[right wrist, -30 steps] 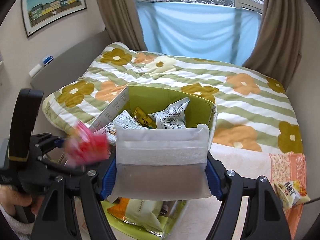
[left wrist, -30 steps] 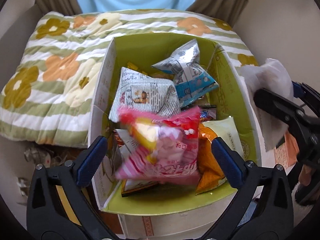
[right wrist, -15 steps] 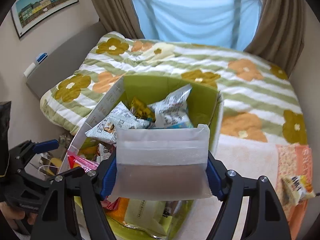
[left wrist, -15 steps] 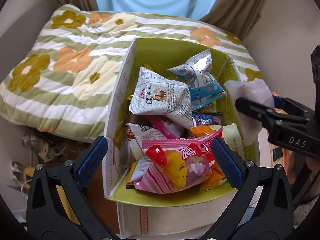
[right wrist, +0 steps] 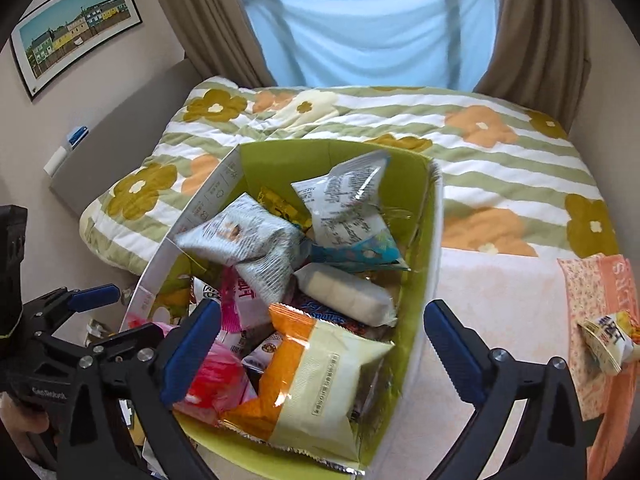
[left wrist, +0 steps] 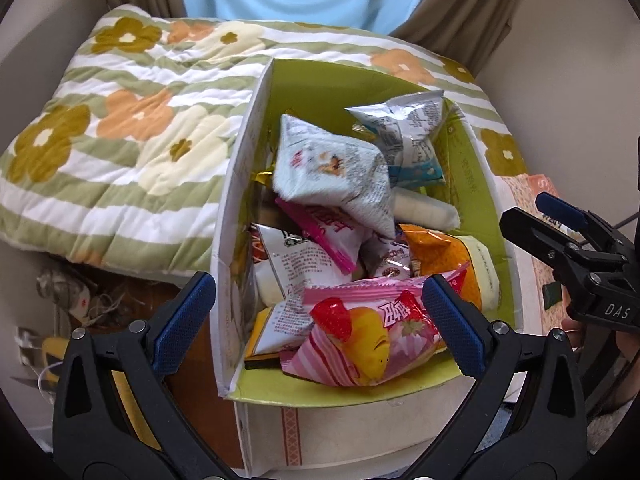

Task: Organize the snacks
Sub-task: 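Move both grippers to the yellow Oishi bag and the dark green pack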

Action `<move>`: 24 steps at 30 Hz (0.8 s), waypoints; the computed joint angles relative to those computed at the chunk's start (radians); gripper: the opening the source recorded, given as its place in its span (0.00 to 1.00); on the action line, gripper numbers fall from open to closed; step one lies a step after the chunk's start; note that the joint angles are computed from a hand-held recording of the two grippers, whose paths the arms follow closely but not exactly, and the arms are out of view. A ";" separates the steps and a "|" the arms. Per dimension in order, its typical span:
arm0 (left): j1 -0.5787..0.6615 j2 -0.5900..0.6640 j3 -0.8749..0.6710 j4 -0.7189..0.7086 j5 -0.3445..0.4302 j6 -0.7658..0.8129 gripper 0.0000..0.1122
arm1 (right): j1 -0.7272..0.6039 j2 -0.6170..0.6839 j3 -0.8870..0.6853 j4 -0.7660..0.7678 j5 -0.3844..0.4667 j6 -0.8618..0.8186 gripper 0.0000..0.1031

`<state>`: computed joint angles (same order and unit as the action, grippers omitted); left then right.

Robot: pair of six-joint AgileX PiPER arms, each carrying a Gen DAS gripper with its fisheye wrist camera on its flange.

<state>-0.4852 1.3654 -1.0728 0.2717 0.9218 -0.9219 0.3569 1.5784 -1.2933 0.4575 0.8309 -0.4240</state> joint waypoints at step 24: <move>-0.240 0.497 -0.724 -0.033 0.137 0.150 0.91 | -0.494 -0.238 0.156 -0.063 0.054 -0.173 0.98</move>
